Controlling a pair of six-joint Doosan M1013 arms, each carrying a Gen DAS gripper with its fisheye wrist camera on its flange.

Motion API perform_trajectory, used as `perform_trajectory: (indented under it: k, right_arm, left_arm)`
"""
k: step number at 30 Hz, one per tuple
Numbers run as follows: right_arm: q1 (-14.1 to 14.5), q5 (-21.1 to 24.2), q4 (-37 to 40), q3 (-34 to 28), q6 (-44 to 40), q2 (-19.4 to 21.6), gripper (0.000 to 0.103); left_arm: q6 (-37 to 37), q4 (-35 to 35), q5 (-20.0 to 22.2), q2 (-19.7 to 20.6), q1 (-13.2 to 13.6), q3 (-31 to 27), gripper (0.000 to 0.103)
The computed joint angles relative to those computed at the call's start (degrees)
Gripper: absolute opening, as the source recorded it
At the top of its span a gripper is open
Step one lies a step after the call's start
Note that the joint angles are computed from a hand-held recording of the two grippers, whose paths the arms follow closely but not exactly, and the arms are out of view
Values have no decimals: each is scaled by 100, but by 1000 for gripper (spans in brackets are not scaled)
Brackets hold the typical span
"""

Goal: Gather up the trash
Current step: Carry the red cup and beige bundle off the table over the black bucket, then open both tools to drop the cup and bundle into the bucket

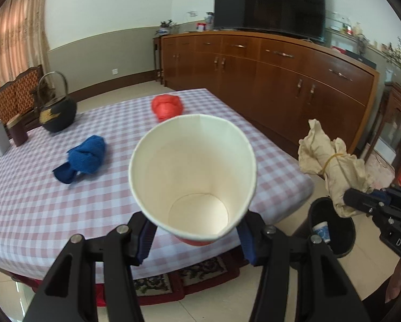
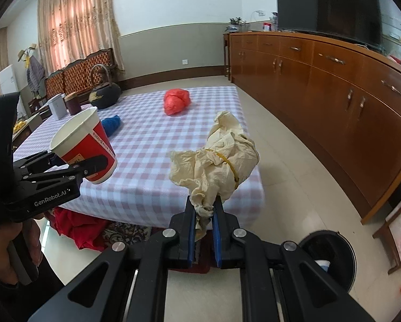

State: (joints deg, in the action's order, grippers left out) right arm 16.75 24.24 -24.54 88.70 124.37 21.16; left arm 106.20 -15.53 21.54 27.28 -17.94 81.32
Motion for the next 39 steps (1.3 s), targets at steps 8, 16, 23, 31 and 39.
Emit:
perform_trajectory:
  k: [8, 16, 23, 31, 39]
  right_arm:
    - [-114, 61, -549, 341, 781, -230, 12]
    - [-290, 199, -997, 712, 1466, -471, 12]
    - [-547, 374, -1147, 1068, 1797, -659, 12]
    - [-861, 641, -1102, 1402, 1929, -795, 12]
    - [-1147, 637, -746, 1603, 1606, -803, 12]
  left_arm:
    - [613, -406, 109, 23, -189, -45, 55]
    - [1370, -917, 342, 126, -462, -166, 55]
    - [2128, -1424, 777, 345, -744, -375, 55]
    - [2542, -1600, 1363, 664, -1079, -729, 55]
    - [2514, -1421, 1843, 951, -1293, -1039, 55]
